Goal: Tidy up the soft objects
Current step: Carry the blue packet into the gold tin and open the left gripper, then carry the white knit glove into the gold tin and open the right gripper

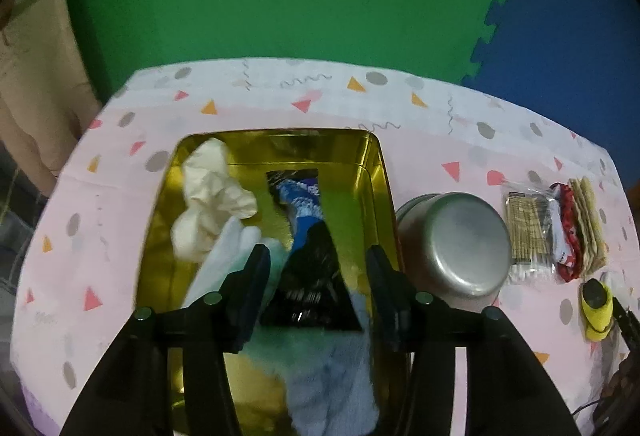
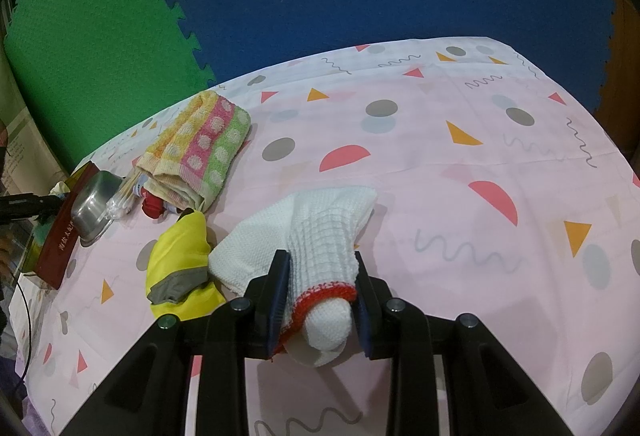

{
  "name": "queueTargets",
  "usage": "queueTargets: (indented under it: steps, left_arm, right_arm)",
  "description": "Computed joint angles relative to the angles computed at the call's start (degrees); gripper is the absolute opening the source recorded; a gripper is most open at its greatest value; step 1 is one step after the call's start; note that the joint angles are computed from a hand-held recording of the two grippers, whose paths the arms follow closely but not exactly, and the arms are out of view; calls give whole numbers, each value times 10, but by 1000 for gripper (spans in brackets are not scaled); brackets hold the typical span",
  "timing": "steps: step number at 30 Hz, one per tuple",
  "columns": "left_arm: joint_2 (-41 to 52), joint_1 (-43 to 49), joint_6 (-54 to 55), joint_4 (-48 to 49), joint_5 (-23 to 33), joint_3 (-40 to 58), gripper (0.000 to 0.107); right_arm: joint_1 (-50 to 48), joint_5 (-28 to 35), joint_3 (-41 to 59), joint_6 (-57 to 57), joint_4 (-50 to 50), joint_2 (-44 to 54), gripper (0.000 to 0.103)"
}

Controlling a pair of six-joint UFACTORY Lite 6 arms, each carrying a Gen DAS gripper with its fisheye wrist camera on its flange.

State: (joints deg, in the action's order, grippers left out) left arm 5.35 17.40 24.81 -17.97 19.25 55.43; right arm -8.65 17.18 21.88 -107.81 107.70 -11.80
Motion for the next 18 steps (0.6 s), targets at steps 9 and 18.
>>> queueTargets:
  steps: [9, 18]
  left_arm:
    - [-163, 45, 45, -15, -14, -146, 57]
    - [-257, 116, 53, -12, -48, -249, 65]
  right_arm:
    - [3, -5, -1, -11, 10, 0, 30]
    - [61, -74, -6, -117, 147, -19, 30]
